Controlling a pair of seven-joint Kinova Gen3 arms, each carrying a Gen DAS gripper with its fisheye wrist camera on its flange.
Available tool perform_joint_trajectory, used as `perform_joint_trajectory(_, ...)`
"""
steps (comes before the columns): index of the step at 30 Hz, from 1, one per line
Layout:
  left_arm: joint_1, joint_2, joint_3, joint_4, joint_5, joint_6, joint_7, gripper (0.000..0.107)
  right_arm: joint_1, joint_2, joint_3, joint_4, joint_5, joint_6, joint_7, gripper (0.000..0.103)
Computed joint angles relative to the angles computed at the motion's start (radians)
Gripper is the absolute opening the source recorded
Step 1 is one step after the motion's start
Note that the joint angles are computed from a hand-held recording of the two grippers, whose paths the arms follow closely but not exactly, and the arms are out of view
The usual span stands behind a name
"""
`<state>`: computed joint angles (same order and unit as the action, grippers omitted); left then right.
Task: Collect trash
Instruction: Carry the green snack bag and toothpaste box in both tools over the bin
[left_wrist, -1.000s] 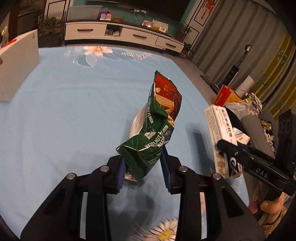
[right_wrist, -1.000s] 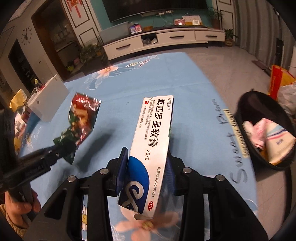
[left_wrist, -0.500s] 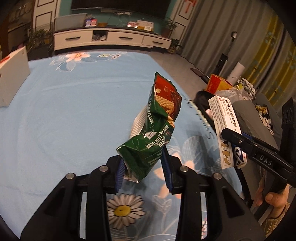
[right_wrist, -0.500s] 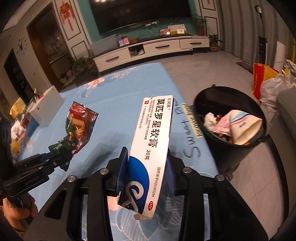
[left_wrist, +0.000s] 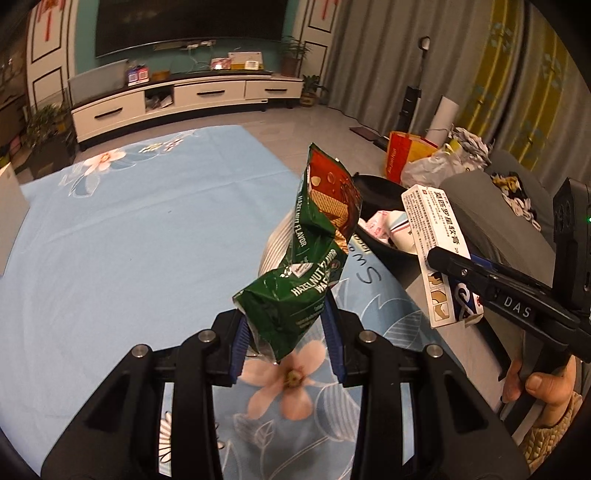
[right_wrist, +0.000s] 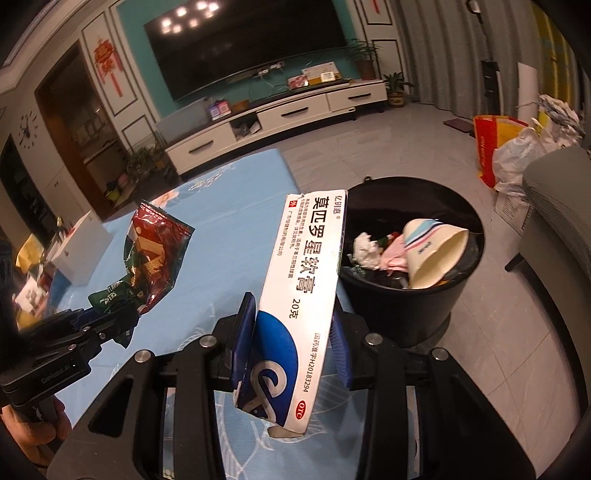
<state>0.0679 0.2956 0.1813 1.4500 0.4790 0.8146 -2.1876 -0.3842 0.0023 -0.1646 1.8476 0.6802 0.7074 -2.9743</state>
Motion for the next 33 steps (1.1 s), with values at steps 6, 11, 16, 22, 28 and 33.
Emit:
perform_joint_trajectory(6, 0.054, 0.029, 0.008, -0.047, -0.053, -0.003, 0.031, 0.037, 0.037, -0.035, 0.007, 0.053, 0.02, -0.024, -0.049, 0.039)
perform_joint_trajectory(11, 0.092, 0.063, 0.019, -0.094, -0.09, -0.002, 0.046, 0.037, 0.071, -0.061, -0.003, 0.082, 0.047, -0.023, -0.09, 0.039)
perform_joint_trajectory(16, 0.129, 0.091, 0.03, -0.133, -0.124, -0.002, 0.057, 0.037, 0.106, -0.084, -0.013, 0.108, 0.07, -0.028, -0.124, 0.039)
perform_joint_trajectory(22, 0.171, 0.129, 0.035, -0.185, -0.159, 0.004, 0.078, 0.038, 0.149, -0.1, -0.009, 0.132, 0.065, -0.05, -0.113, 0.039)
perform_joint_trajectory(28, 0.211, 0.166, 0.037, -0.233, -0.199, 0.01, 0.094, 0.038, 0.181, -0.098, 0.0, 0.141, 0.051, -0.078, -0.085, 0.039)
perform_joint_trajectory(33, 0.246, 0.199, 0.031, -0.273, -0.233, 0.011, 0.119, 0.038, 0.193, -0.085, 0.006, 0.136, 0.052, -0.091, -0.077, 0.039)
